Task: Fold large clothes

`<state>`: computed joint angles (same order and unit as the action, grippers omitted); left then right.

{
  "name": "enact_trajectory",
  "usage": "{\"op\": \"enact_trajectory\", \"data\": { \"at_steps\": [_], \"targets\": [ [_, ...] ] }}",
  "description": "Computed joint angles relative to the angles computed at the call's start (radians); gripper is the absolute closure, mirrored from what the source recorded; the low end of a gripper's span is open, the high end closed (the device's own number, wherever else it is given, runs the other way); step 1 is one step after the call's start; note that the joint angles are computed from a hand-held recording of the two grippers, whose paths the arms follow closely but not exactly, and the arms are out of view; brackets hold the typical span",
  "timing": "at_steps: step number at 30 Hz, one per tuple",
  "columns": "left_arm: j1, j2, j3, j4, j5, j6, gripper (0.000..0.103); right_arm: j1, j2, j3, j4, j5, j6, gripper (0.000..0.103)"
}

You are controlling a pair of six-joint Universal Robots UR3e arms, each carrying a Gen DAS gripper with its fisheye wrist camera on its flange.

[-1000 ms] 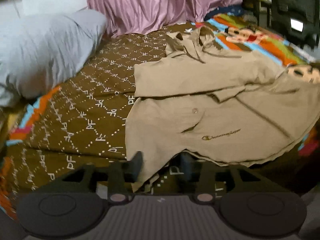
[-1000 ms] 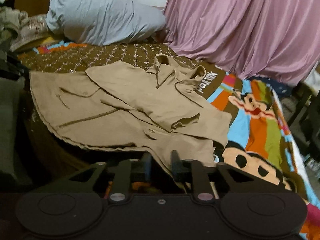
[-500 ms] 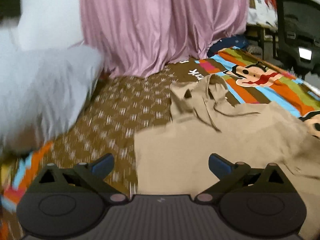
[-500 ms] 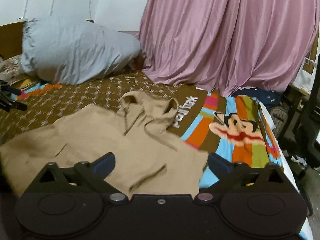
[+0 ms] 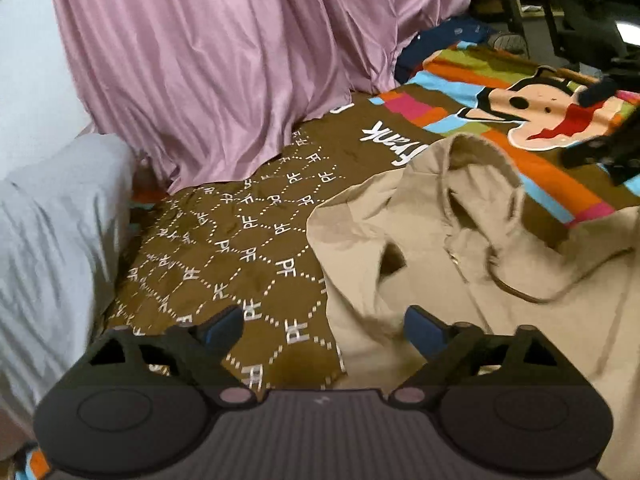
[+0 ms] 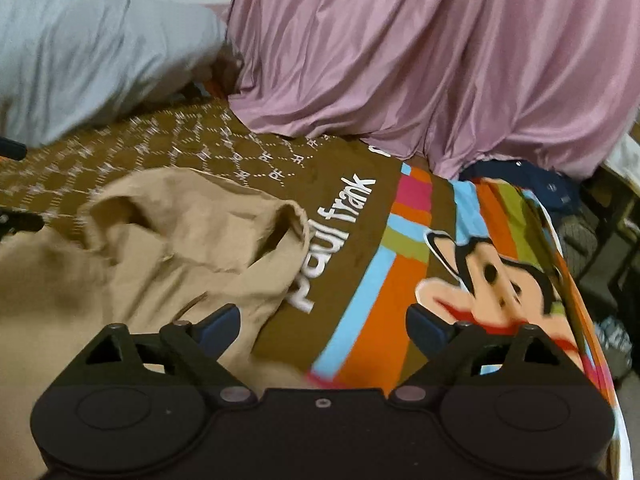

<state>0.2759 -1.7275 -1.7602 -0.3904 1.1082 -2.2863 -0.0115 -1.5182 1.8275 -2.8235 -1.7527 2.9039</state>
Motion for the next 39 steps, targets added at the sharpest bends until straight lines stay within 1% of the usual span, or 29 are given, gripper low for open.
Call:
{"op": "enact_trajectory", "data": {
  "at_steps": [2, 4, 5, 6, 7, 8, 9, 10, 11, 12, 13, 14, 15, 16, 17, 18, 19, 20, 21, 22, 23, 25, 27, 29, 31, 34, 36, 37, 39],
  "targets": [
    [-0.029, -0.089, 0.096, -0.002, 0.016, -0.063, 0.018, -0.001, 0.152, -0.11, -0.052, 0.0, -0.007, 0.016],
    [-0.056, -0.159, 0.185, -0.019, 0.039, -0.113, 0.023, 0.009, 0.299, -0.24, -0.075, -0.033, -0.007, 0.017],
    [-0.074, -0.194, 0.228, -0.018, 0.064, -0.131, 0.028, 0.017, 0.365, -0.304, -0.074, -0.056, -0.004, 0.018],
    [-0.094, -0.226, 0.26, -0.001, 0.102, -0.149, 0.037, 0.022, 0.432, -0.382, -0.05, -0.078, 0.004, 0.021],
    [-0.107, -0.247, 0.277, 0.019, 0.126, -0.163, 0.043, 0.025, 0.488, -0.453, -0.023, -0.094, 0.011, 0.023],
    [-0.118, -0.267, 0.297, 0.031, 0.148, -0.178, 0.06, 0.028, 0.536, -0.513, 0.002, -0.114, 0.014, 0.026],
    [-0.127, -0.288, 0.325, 0.028, 0.172, -0.199, 0.076, 0.035, 0.574, -0.562, 0.025, -0.138, 0.017, 0.032],
    [-0.125, -0.3, 0.352, 0.007, 0.177, -0.233, 0.085, 0.037, 0.604, -0.602, 0.036, -0.152, 0.022, 0.037],
    [-0.11, -0.3, 0.358, -0.01, 0.161, -0.278, 0.099, 0.035, 0.615, -0.611, 0.022, -0.15, 0.032, 0.052],
    [-0.091, -0.297, 0.359, -0.021, 0.14, -0.321, 0.099, 0.027, 0.607, -0.599, 0.007, -0.13, 0.058, 0.072],
    [-0.06, -0.287, 0.341, -0.014, 0.103, -0.368, 0.099, 0.01, 0.58, -0.571, 0.0, -0.086, 0.1, 0.082],
    [-0.017, -0.274, 0.318, -0.014, 0.042, -0.419, 0.1, -0.01, 0.542, -0.523, -0.025, -0.042, 0.144, 0.099],
    [0.025, -0.267, 0.312, -0.036, -0.013, -0.47, 0.1, -0.036, 0.488, -0.445, -0.085, 0.015, 0.194, 0.099],
    [0.071, -0.271, 0.328, -0.085, -0.063, -0.527, 0.1, -0.064, 0.436, -0.377, -0.125, 0.066, 0.25, 0.099],
    [0.116, -0.282, 0.352, -0.147, -0.112, -0.59, 0.1, -0.101, 0.377, -0.308, -0.147, 0.124, 0.329, 0.1],
    [0.167, -0.303, 0.389, -0.233, -0.183, -0.64, 0.1, -0.154, 0.312, -0.23, -0.167, 0.205, 0.42, 0.101],
    [0.211, -0.327, 0.424, -0.309, -0.265, -0.662, 0.1, -0.202, 0.259, -0.168, -0.175, 0.267, 0.499, 0.101],
    [0.251, -0.34, 0.432, -0.356, -0.338, -0.683, 0.1, -0.268, 0.205, -0.098, -0.187, 0.371, 0.565, 0.101],
    [0.268, -0.335, 0.423, -0.375, -0.36, -0.696, 0.1, -0.32, 0.156, -0.034, -0.194, 0.46, 0.605, 0.101],
    [0.278, -0.318, 0.397, -0.368, -0.361, -0.699, 0.1, -0.341, 0.116, 0.015, -0.193, 0.494, 0.606, 0.101],
    [0.286, -0.296, 0.352, -0.335, -0.363, -0.696, 0.1, -0.331, 0.083, 0.051, -0.193, 0.481, 0.559, 0.1],
    [0.308, -0.254, 0.257, -0.263, -0.377, -0.653, 0.1, -0.259, 0.032, 0.126, -0.251, 0.369, 0.422, 0.1],
    [0.364, -0.212, 0.163, -0.233, -0.454, -0.595, 0.1, -0.2, -0.019, 0.227, -0.37, 0.292, 0.318, 0.1],
    [0.412, -0.177, 0.079, -0.203, -0.525, -0.542, 0.1, -0.165, -0.078, 0.327, -0.476, 0.255, 0.252, 0.1],
    [0.448, -0.121, -0.014, -0.173, -0.554, -0.455, 0.1, -0.125, -0.123, 0.417, -0.574, 0.204, 0.164, 0.1],
    [0.496, -0.071, -0.119, -0.157, -0.595, -0.347, 0.1, -0.046, -0.144, 0.554, -0.727, 0.107, -0.025, 0.1],
    [0.505, -0.047, -0.172, -0.148, -0.571, -0.297, 0.1, -0.022, -0.133, 0.625, -0.792, 0.071, -0.096, 0.1],
    [0.499, -0.034, -0.201, -0.121, -0.539, -0.28, 0.1, -0.014, -0.121, 0.643, -0.795, 0.053, -0.12, 0.1],
    [0.472, -0.034, -0.247, -0.027, -0.469, -0.284, 0.1, 0.023, -0.034, 0.654, -0.842, -0.015, -0.187, 0.099]
  ]
}}
